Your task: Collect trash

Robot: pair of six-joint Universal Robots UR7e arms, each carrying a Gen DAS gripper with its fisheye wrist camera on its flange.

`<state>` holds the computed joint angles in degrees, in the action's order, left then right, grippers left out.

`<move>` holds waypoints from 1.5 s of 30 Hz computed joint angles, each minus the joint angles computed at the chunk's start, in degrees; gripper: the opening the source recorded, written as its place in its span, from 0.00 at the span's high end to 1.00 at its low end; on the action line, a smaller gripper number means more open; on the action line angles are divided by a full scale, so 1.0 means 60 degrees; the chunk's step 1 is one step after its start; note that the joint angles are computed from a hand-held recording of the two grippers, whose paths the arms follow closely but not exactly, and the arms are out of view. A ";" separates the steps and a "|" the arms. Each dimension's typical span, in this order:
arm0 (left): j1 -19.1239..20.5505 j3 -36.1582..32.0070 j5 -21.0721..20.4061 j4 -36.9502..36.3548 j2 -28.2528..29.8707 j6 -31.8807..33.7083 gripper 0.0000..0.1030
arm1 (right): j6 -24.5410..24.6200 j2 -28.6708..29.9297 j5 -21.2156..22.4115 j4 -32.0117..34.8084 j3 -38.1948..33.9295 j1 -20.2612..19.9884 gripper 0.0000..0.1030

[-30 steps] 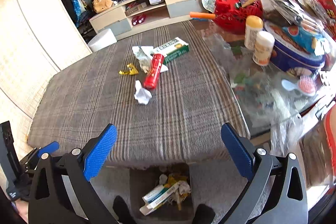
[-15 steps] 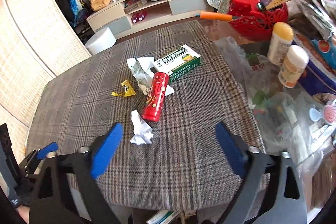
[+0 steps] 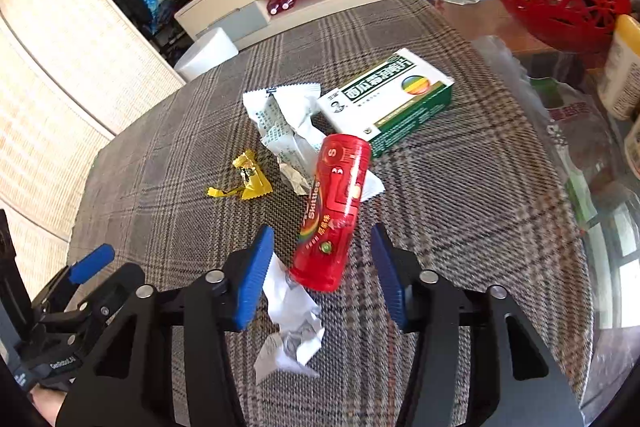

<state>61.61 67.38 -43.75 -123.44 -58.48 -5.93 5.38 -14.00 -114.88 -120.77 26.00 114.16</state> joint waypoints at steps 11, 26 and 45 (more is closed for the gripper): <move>0.0153 -0.1291 -0.0171 0.0311 0.1091 0.0150 0.08 | -0.0673 0.0297 -0.0091 -0.0178 -0.0337 -0.0104 0.66; 0.0290 -0.3275 -0.0354 0.0555 0.2939 -0.0303 0.13 | -0.1273 -0.1369 0.0073 -0.1314 0.2017 -0.0459 0.66; 0.0456 -0.4062 -0.1019 0.0636 0.3544 0.0082 0.76 | -0.1592 -0.1762 0.0502 -0.1748 0.2782 -0.0548 0.66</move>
